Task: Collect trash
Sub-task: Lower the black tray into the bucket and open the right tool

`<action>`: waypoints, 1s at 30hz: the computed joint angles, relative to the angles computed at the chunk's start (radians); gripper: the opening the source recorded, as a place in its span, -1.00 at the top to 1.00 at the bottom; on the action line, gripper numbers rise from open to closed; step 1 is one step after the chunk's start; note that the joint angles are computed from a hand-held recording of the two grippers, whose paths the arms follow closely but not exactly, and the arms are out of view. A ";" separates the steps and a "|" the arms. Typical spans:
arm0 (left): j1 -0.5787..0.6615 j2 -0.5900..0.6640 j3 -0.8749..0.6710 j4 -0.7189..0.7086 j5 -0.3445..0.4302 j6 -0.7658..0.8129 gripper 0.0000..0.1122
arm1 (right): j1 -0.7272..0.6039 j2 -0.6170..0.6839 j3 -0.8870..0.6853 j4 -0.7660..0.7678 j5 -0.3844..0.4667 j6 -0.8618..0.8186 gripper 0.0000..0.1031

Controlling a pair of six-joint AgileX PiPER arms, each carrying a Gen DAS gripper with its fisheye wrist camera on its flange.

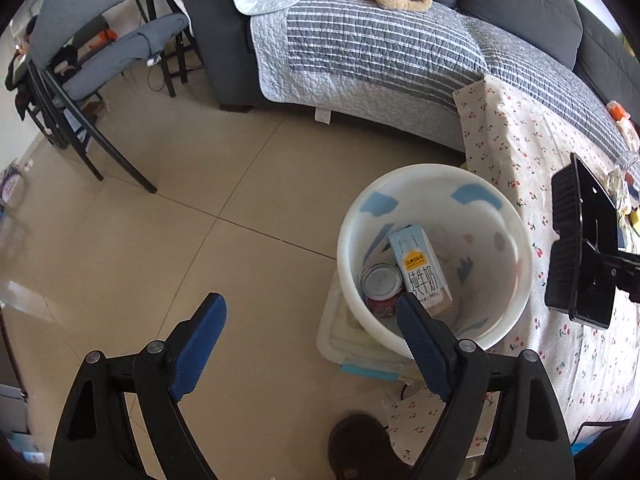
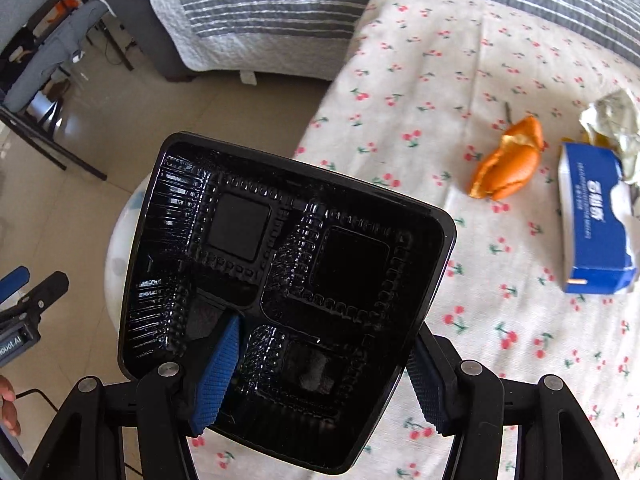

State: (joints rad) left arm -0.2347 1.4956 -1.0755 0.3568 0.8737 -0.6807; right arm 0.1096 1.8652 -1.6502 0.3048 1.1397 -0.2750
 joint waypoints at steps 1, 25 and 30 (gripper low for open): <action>0.006 -0.006 0.008 -0.001 -0.002 0.005 -0.59 | 0.021 0.011 -0.012 -0.006 0.000 0.017 -0.31; 0.039 -0.023 0.027 -0.037 -0.011 0.039 -0.59 | 0.181 0.154 -0.204 -0.044 0.030 0.119 -0.77; -0.016 0.008 -0.021 -0.044 0.006 0.028 -0.59 | 0.120 0.097 -0.138 -0.045 0.021 0.078 -0.77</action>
State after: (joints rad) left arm -0.2503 1.5036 -1.0961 0.3130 0.8792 -0.6527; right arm 0.2301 1.9621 -1.7886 0.2601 1.1612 -0.1965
